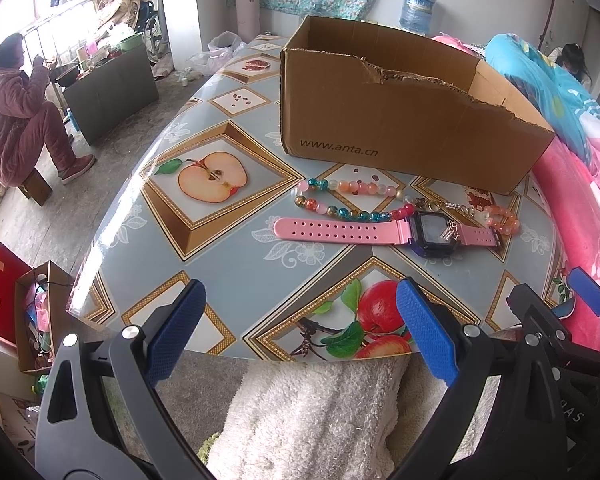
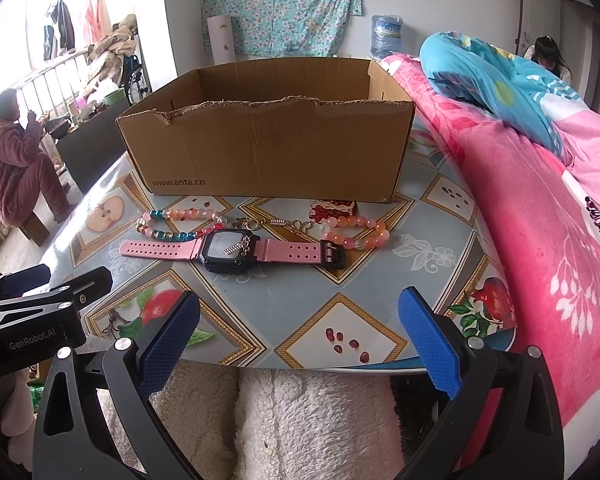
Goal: Organize jewelry
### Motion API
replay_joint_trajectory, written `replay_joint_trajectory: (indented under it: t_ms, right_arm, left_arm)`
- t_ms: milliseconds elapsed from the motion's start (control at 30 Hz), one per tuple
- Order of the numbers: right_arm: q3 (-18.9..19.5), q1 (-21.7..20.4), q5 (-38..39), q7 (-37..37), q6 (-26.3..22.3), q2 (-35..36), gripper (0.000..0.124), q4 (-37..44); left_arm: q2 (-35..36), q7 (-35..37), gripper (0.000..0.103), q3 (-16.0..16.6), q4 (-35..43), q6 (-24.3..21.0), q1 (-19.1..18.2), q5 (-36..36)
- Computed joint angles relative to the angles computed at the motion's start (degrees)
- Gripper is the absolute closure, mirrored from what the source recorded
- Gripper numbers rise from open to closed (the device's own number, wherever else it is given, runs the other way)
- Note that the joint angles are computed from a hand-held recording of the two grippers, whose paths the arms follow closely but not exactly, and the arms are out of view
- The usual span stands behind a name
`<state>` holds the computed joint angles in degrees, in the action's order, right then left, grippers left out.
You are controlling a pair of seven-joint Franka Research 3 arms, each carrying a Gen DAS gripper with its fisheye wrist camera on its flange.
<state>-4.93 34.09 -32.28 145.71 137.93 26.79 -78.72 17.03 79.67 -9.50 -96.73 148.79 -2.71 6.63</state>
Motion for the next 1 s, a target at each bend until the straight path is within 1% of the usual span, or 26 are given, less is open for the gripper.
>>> replay_joint_trajectory:
  t_ms: [733,833,933,1000]
  right_arm:
    - [-0.4,-0.6,-2.3,4.0,1.6,-2.1,0.027,-3.5]
    - [-0.5,-0.7,-3.3,5.0,2.0,-2.8,0.027,-4.5]
    - [-0.5,-1.4,-4.2,5.3,3.9,-3.6,0.027,-6.0]
    - [-0.3,-1.9,-4.5,4.9,5.2,-3.7,0.027,-6.4]
  left_arm:
    - [-0.1,-0.3,0.011,0.1,-0.7,0.0,-0.2,1.2]
    - [0.2,3.4,0.011,-1.0,-0.9,1.3,0.6,-0.5]
    - [1.1,1.8,0.011,0.4,-0.4,3.7,-0.5,2.3]
    - [1.7,2.7,0.011,0.0,-0.1,5.2,0.3,1.6]
